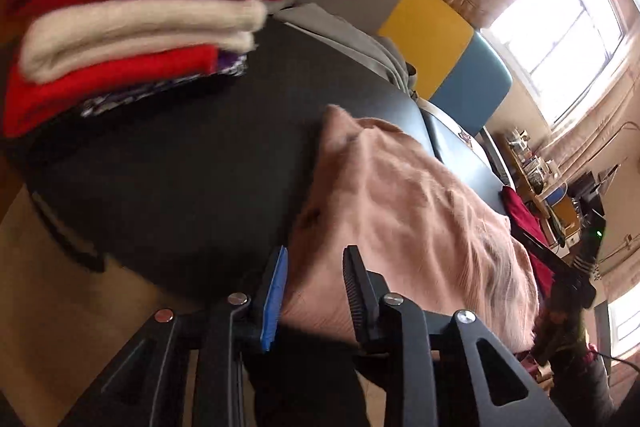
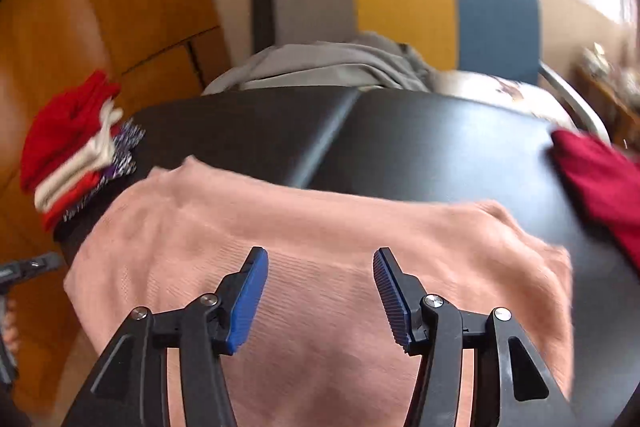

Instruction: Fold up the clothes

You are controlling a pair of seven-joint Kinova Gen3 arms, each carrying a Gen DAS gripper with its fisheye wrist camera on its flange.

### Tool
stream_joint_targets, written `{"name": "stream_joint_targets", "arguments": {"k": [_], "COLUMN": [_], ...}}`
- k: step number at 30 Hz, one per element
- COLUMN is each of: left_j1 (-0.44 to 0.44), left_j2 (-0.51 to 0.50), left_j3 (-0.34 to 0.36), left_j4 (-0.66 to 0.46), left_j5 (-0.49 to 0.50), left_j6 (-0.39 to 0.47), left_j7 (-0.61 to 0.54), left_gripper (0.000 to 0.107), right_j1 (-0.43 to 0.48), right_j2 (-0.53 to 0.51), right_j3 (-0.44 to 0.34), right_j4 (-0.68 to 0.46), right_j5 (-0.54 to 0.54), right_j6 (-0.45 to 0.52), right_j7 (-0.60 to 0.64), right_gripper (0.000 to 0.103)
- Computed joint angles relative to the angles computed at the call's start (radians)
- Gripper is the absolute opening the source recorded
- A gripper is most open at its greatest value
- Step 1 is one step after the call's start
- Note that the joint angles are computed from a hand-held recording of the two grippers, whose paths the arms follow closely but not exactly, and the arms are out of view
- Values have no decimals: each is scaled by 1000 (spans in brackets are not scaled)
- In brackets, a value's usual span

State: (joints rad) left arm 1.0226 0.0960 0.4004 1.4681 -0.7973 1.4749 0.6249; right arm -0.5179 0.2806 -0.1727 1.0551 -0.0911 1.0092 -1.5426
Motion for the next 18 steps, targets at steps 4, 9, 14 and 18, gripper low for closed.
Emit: {"name": "stream_joint_targets", "arguments": {"k": [4, 9, 14, 18], "left_j1": [-17, -106, -196, -219], "left_j2": [-19, -30, -54, -41], "left_j3": [-1, -46, -31, -13], "left_j4": [48, 97, 129, 140], "left_j5": [18, 96, 230, 344], "left_j6": [-70, -244, -343, -300], "left_j7": [-7, -155, -308, -351], "left_gripper": [32, 36, 15, 3], "right_j1": [-59, 10, 1, 13], "right_j2": [44, 64, 85, 91], "right_j3": [33, 11, 15, 12], "right_j4": [-23, 32, 7, 12], "right_j5": [97, 45, 49, 27], "right_j6": [-1, -74, -61, -75], "right_j7": [-45, 27, 44, 56], "right_gripper": [59, 75, 85, 88]}}
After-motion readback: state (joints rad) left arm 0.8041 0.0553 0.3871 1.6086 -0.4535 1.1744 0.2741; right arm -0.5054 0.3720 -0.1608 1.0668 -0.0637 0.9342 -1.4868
